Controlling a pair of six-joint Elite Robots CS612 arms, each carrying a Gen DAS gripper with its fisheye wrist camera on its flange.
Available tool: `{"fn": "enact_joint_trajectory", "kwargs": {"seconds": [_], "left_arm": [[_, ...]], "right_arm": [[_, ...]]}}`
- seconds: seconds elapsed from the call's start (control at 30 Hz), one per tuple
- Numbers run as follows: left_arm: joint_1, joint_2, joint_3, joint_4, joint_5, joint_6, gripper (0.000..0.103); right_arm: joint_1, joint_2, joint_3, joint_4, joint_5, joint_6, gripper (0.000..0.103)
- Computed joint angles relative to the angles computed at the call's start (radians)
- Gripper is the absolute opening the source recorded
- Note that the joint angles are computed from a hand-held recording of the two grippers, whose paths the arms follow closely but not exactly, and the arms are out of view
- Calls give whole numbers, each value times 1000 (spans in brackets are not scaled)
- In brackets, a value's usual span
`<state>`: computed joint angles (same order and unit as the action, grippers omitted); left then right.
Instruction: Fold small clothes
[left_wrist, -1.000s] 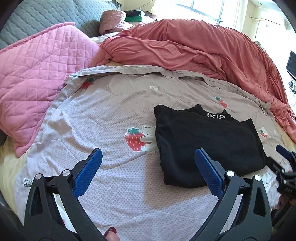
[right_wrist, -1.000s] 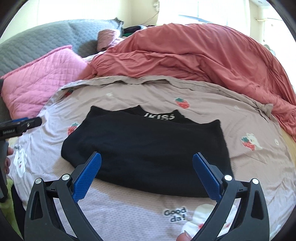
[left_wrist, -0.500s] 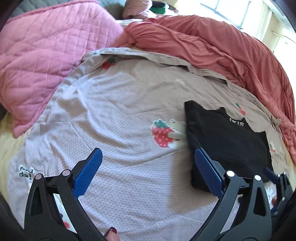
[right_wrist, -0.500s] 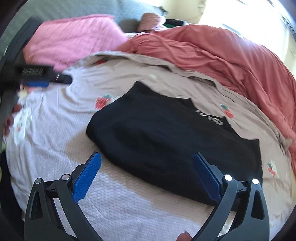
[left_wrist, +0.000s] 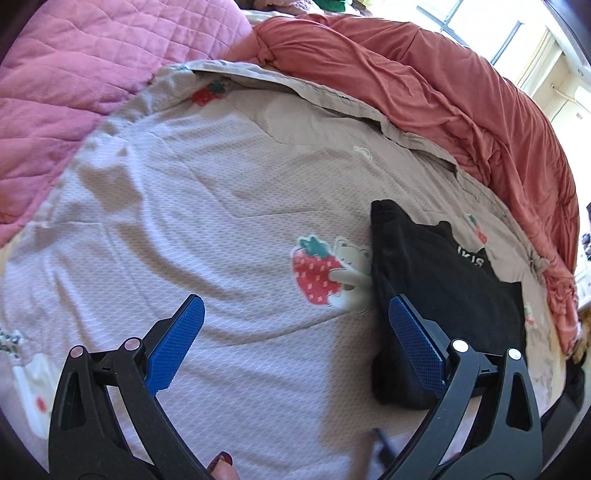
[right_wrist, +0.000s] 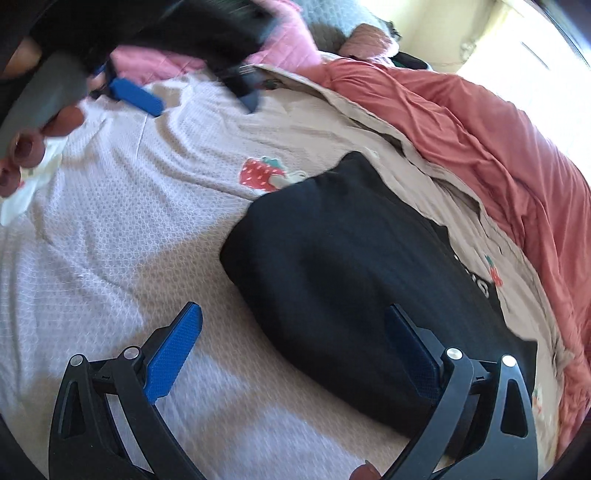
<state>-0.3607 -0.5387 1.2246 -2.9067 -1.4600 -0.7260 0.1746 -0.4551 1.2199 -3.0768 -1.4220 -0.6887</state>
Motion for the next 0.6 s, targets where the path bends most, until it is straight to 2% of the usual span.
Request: {"fn": "enact_joint_trajectory", "kwargs": {"seconds": [0.07,0.13,0.17,0.2,0.27,0.33,0.4,0.6], "left_arm": [[3,13,-23,9,-20,-2,94],[4,27,-51,26,-32,2,94],[5,34,-64,38,-33,7,94],[5,40,-78,53,-35,13,94],[6,54,-107,74,-44,21,94],[10,70,-141,96,-69,27,94],[16,90,-184,114,-111,26,94],[32,152,-303,131,-258,-1,94]], "right_arm": [[10,19,-21,-21,-32,-15,96],[16,35,-39,-42,-63,-6,84],[20,50,-59,-60,-102,7,81],[19,55,-68,-57,-103,14,80],[12,59,-76,-42,-70,23,65],[4,51,-66,-40,-29,25,32],[-6,38,-56,-26,15,41,17],[-59,6,-27,-8,195,220,11]]}}
